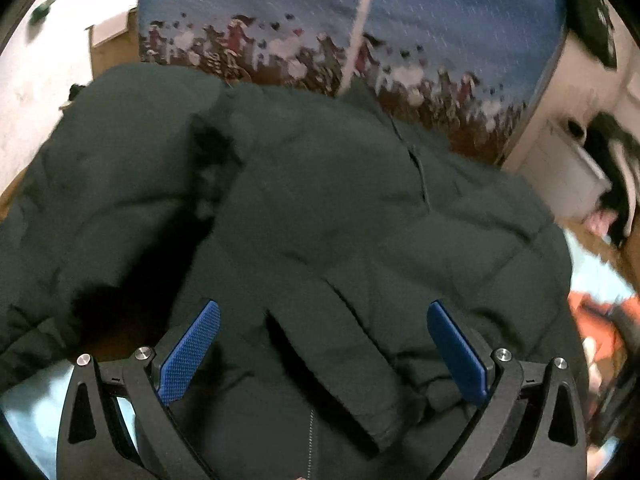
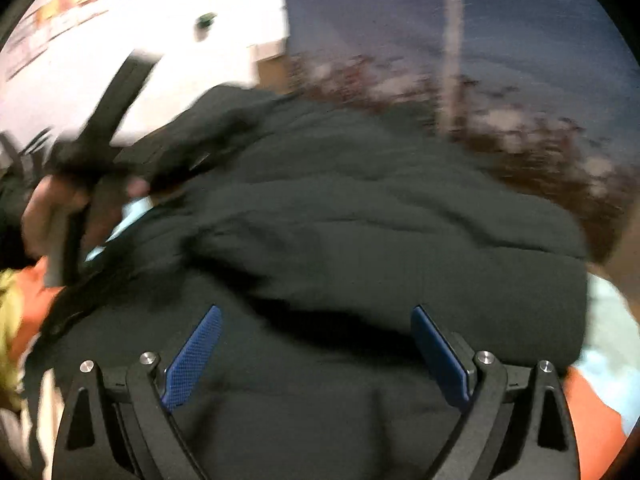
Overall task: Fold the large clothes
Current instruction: 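Grasp the sleeve cuff with the right tool and fold it across the jacket body, then open the right tool to release the sleeve and withdraw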
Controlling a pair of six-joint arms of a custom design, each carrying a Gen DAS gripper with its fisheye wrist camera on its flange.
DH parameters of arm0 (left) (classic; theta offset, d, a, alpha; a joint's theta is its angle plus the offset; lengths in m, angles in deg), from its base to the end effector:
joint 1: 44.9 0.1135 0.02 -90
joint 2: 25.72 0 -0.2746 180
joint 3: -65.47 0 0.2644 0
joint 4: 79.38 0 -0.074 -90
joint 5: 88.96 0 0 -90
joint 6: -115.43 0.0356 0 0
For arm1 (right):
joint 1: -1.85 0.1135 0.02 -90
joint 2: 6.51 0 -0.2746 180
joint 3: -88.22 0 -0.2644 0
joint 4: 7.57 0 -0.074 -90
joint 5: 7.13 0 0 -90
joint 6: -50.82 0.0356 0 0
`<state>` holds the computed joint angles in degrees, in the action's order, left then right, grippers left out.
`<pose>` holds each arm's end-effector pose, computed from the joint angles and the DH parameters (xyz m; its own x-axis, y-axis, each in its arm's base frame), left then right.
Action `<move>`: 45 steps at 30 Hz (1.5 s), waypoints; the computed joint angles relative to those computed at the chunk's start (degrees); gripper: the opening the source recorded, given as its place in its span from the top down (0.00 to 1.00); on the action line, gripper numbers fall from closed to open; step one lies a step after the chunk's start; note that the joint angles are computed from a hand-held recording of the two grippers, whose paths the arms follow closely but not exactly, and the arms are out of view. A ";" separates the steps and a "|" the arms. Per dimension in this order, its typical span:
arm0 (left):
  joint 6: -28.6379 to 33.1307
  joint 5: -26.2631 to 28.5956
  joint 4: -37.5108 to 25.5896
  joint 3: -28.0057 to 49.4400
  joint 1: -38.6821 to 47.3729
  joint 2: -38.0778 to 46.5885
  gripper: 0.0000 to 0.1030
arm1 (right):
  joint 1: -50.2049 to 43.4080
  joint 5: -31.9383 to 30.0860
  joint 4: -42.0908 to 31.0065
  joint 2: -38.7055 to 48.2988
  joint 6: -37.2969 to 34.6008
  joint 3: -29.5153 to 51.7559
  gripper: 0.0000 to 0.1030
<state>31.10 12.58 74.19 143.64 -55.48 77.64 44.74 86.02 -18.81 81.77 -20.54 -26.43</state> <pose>0.3824 -0.0787 0.1828 -0.7370 0.2361 -0.6333 0.3766 0.9215 -0.0947 0.2548 0.2340 0.2234 -0.5965 -0.1185 -0.7938 -0.4808 0.8447 0.2352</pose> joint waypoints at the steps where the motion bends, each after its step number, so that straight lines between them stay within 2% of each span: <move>1: 0.73 -1.19 0.85 -0.84 -0.78 0.26 0.01 | -2.55 0.95 0.36 -0.82 0.88 -1.33 0.07; 3: 2.91 -5.16 3.08 -2.44 -2.69 1.23 0.01 | -6.68 2.63 0.72 -1.36 2.76 -2.80 0.07; 5: 4.74 -9.28 5.66 -4.07 -4.30 2.38 0.01 | -12.52 1.63 0.81 0.48 5.90 -2.64 0.07; 6: 5.22 -10.48 6.65 -4.44 -4.77 3.41 0.01 | -14.17 0.94 0.90 1.33 6.83 -2.33 0.11; 7: 5.32 -11.59 6.98 -4.41 -5.17 4.43 0.01 | -16.32 -0.11 1.02 3.00 8.19 -1.68 0.15; 9: 4.98 -13.15 7.61 -4.22 -5.63 6.37 0.01 | -19.14 -1.74 0.18 6.74 9.78 0.36 0.35; 11: 4.36 -13.71 8.33 -3.94 -5.94 7.77 0.01 | -19.43 -0.88 -1.20 10.35 9.65 2.78 0.45; 12: 4.25 -13.83 8.75 -3.99 -5.94 8.23 0.01 | -19.63 -0.84 -1.12 11.05 9.13 2.85 0.46; 17: 4.36 -13.65 11.21 -5.23 -5.74 8.84 0.01 | -16.71 2.44 -3.29 16.76 6.90 6.57 0.46; 21: 4.09 -13.49 11.73 -5.43 -5.71 9.20 0.01 | -16.80 2.10 -2.01 20.19 6.74 7.74 0.45; 28: 3.94 -12.23 11.45 -7.16 -4.81 6.43 0.01 | -16.34 3.19 -3.00 18.87 7.52 7.33 0.44; 31: 2.34 -10.16 11.92 -10.82 -3.04 1.78 0.01 | -17.45 0.48 -0.78 15.66 10.33 4.49 0.34; 33: 2.07 -8.17 12.66 -14.42 -1.22 -2.72 0.01 | -17.00 1.08 0.45 13.43 11.74 3.14 0.27; 35: 2.16 -7.56 12.58 -17.16 0.17 -6.90 0.01 | -15.38 2.83 0.39 11.87 11.48 3.38 0.25; 40: -0.19 -3.12 9.29 -21.04 7.64 -16.91 0.01 | -9.39 4.52 -1.96 11.67 8.58 8.94 0.21; 45: -4.54 4.09 3.95 -18.58 19.16 -19.68 0.01 | -2.59 3.24 -7.14 18.76 7.16 22.85 0.19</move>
<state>26.56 16.67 78.14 125.06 -36.32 57.95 42.14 89.25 -25.95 100.52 -13.38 -3.58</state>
